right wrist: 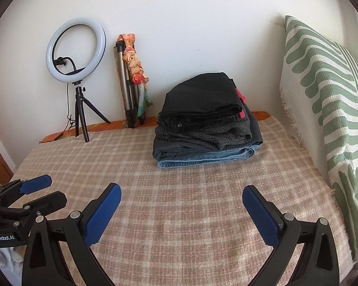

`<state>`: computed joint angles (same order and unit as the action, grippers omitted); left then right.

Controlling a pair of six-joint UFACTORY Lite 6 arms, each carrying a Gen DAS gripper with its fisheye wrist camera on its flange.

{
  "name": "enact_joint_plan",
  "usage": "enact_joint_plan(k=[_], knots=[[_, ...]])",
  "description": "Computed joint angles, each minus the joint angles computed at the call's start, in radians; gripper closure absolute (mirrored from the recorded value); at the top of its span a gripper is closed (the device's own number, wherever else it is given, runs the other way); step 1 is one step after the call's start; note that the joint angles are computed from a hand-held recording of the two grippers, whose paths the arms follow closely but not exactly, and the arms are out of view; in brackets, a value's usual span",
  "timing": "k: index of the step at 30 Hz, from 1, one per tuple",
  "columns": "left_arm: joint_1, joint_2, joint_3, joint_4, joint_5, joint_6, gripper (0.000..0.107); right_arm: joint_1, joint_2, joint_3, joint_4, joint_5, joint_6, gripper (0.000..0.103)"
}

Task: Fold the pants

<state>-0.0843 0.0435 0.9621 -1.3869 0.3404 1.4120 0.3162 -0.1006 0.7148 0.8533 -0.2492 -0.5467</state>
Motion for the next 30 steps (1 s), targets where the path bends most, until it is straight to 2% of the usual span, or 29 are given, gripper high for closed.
enact_joint_plan(k=[4,14,20,30], knots=[[0.015,-0.042,-0.057,-0.033,-0.006,0.042,0.027,0.051,-0.033,-0.037,0.123,-0.052,-0.087,0.000],[0.026,-0.132,-0.136,-0.047,-0.023,0.062,0.027,0.155,-0.097,-0.089,0.294,-0.176,-0.205,0.000],[0.002,-0.168,-0.160,-0.047,-0.087,0.064,0.027,0.179,-0.096,-0.084,0.304,-0.194,-0.202,0.000],[-0.008,-0.179,-0.173,-0.094,-0.122,0.110,0.027,0.197,-0.096,-0.088,0.340,-0.223,-0.231,0.000]])
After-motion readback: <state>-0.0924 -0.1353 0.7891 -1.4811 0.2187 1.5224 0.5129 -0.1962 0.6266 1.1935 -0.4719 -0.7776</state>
